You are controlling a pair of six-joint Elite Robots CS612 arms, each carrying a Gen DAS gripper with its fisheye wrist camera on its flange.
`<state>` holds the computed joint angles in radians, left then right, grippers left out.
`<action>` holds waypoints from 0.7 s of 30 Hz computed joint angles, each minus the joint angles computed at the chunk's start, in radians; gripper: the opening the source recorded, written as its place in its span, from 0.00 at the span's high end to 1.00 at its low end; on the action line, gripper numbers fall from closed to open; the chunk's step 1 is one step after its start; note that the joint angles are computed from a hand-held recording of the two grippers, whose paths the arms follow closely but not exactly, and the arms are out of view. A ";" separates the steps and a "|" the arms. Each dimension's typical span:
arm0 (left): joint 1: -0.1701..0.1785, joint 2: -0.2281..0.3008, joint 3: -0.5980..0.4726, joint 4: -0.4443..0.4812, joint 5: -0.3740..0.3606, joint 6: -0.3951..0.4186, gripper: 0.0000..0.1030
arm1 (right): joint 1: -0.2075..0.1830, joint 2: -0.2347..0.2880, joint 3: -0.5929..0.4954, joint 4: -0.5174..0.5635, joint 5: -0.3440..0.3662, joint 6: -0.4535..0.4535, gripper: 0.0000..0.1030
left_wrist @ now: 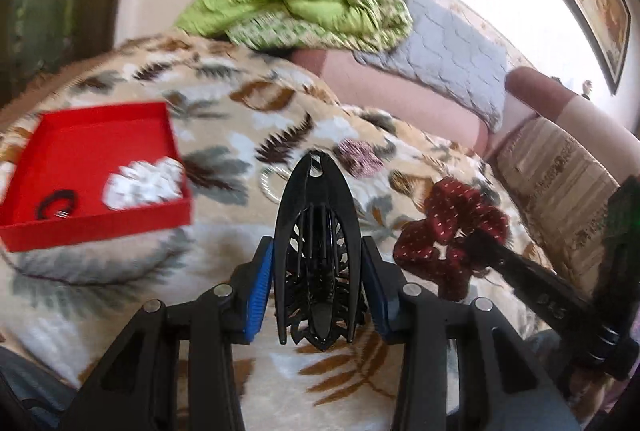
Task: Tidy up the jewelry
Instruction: 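Carry the red scrunchie and black claw clip over the red tray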
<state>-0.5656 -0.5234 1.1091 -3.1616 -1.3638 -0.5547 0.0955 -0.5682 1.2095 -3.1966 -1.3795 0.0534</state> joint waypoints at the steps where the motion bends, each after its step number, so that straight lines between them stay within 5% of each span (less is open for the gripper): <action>1: -0.003 -0.013 0.020 -0.010 0.032 -0.002 0.60 | 0.004 -0.002 0.001 -0.008 0.011 -0.010 0.94; 11: 0.030 -0.097 0.103 0.025 0.197 -0.044 0.60 | 0.048 0.048 -0.140 0.069 0.154 -0.055 0.94; 21: 0.115 -0.073 0.002 0.200 0.247 -0.076 0.60 | 0.101 0.222 -0.517 0.313 0.254 -0.067 0.94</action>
<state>-0.4503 -0.5966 1.1106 -2.9620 -1.1164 -0.6307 0.1963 -0.3463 0.6927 -2.8840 -1.1251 -0.0140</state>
